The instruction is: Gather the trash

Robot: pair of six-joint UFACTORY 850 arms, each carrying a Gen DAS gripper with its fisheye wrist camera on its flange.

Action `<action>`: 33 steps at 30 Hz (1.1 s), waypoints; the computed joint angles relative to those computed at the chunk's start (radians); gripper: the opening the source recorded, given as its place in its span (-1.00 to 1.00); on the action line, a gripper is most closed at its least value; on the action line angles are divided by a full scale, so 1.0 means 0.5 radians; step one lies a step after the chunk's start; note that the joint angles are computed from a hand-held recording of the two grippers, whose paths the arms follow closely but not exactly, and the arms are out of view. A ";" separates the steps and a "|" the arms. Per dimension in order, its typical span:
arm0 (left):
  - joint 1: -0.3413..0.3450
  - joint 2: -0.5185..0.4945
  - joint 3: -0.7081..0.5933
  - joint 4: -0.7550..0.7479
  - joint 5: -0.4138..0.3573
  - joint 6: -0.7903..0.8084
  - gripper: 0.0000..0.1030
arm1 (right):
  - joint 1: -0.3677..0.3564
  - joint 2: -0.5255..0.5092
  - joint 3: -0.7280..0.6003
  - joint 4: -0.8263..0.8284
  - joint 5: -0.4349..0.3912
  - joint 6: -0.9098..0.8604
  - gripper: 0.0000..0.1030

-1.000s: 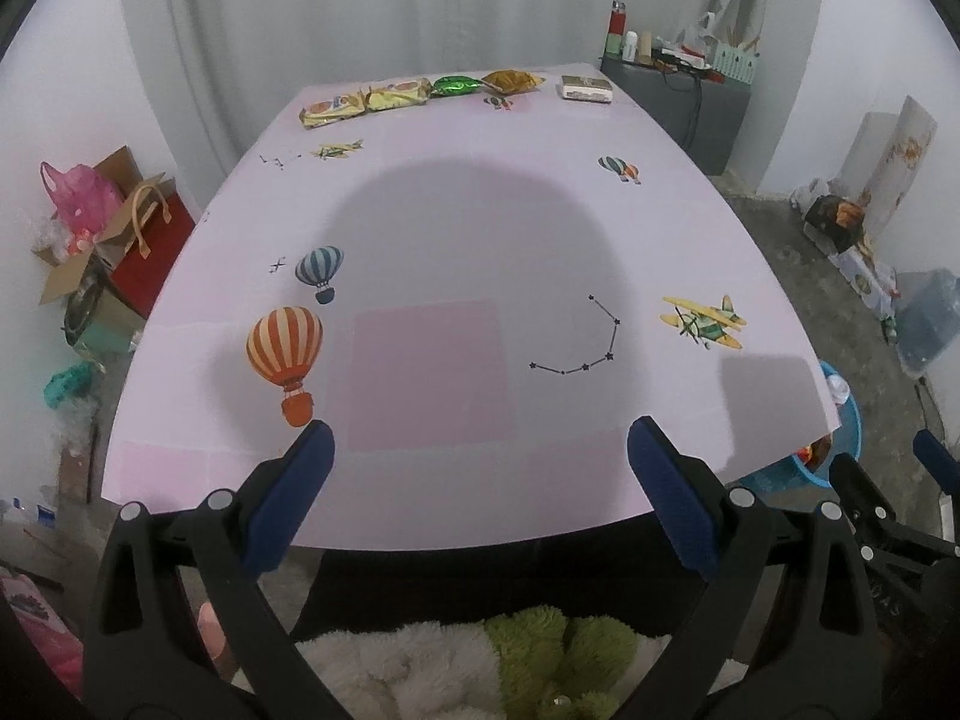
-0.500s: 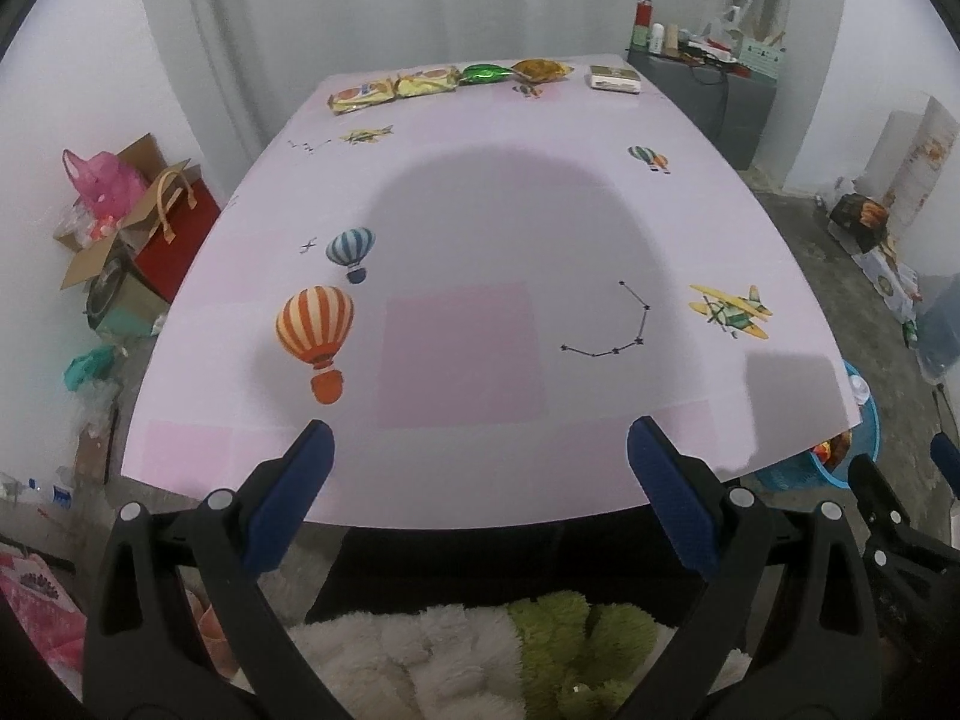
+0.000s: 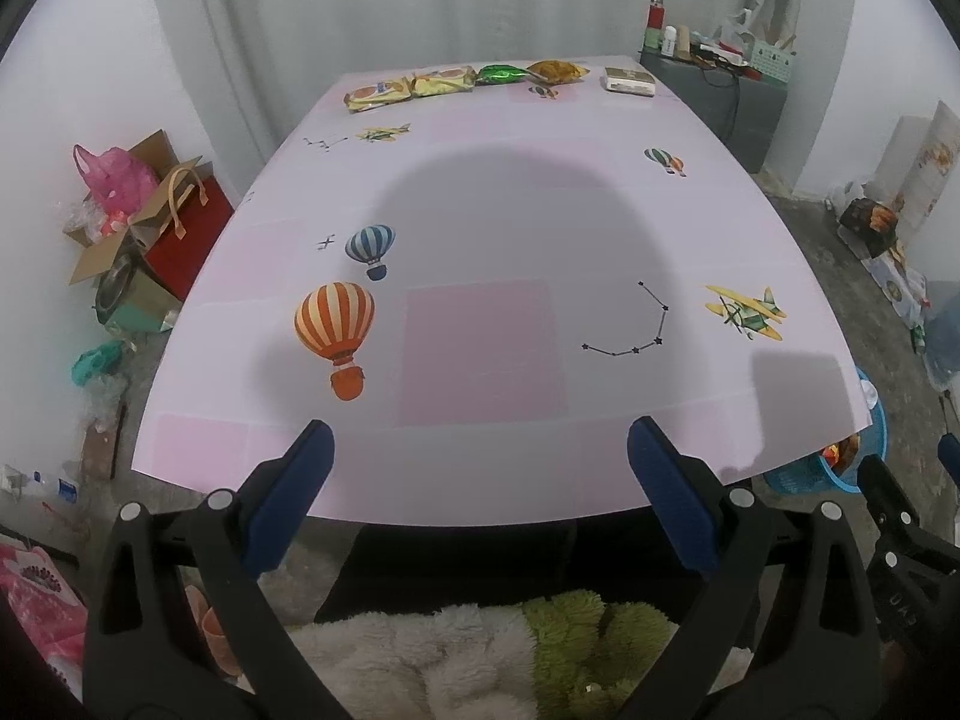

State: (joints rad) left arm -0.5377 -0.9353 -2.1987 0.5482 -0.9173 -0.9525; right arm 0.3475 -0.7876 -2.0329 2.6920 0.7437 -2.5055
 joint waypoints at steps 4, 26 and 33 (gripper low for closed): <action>-0.003 -0.004 -0.006 0.007 -0.006 0.002 0.83 | 0.001 0.003 -0.003 0.000 -0.007 -0.007 0.87; -0.005 -0.003 -0.010 -0.004 -0.021 0.009 0.83 | -0.005 0.022 0.022 -0.008 -0.021 -0.009 0.87; -0.010 0.000 -0.002 -0.003 -0.021 0.003 0.83 | -0.006 0.026 0.026 -0.010 -0.022 -0.009 0.87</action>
